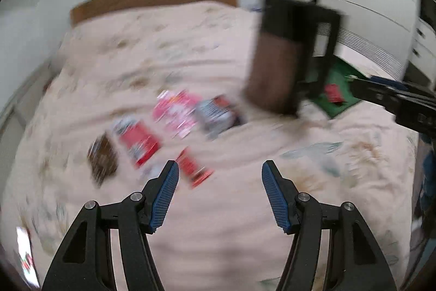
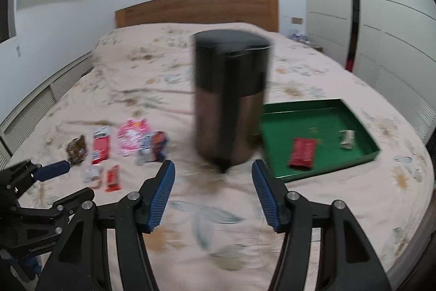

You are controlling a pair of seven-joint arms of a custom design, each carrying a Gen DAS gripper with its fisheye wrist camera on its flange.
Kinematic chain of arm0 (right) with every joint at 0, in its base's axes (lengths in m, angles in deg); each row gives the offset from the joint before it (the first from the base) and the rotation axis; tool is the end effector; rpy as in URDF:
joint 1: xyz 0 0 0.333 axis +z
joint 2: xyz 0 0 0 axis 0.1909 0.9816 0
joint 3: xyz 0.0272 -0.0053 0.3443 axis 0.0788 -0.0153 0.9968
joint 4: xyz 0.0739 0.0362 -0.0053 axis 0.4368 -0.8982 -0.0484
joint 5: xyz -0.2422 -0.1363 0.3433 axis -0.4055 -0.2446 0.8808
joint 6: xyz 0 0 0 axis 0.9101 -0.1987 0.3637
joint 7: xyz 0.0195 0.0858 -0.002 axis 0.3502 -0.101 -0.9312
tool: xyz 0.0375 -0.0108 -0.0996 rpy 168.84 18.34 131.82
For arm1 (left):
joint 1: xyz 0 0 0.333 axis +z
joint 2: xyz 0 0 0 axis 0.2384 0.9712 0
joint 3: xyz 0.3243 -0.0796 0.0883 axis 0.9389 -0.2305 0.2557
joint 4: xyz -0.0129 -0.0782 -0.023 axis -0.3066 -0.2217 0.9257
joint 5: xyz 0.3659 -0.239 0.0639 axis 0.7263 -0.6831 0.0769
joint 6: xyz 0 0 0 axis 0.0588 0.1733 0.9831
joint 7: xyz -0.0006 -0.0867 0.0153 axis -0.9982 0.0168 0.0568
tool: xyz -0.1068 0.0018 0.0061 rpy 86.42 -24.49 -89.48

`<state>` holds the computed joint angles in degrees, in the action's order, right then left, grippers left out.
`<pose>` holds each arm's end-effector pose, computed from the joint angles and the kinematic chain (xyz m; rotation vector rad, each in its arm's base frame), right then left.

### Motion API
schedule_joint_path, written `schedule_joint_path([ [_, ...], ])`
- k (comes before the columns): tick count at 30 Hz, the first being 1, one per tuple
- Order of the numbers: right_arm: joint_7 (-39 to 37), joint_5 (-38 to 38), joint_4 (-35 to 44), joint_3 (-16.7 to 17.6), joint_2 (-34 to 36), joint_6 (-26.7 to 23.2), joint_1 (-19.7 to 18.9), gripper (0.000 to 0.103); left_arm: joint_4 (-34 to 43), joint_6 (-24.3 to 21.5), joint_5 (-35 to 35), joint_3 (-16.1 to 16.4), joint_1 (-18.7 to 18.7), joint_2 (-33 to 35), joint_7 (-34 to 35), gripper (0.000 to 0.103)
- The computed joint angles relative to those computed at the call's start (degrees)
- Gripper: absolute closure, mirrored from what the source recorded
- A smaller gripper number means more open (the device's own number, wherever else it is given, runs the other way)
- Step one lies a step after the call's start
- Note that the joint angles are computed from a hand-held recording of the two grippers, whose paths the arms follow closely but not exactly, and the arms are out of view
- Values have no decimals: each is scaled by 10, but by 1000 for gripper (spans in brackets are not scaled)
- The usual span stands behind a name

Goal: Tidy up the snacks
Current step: 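Move both tools back toward the remaining snacks on the bed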

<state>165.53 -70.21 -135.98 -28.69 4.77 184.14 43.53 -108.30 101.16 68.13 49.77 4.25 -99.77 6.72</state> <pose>0.5295 0.4668 0.5619 -2.0126 1.1035 -0.4517 0.4062 -0.2849 0.5064 -1.8834 1.5812 -0.6284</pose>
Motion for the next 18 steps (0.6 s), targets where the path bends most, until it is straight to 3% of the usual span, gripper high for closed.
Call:
schedule_joint_path([
  [7,-55,32,80,28,90,-38,34,0,-97,47,-51,30,26,-50,-48,45],
  [14,-96,79,123,30,148,-60,49,0,-91,108,-59,32,67,0,-50,45],
  [18,-115,96,145,29,169,-72,50,0,-76,116,-56,37,82,39,-51,45],
])
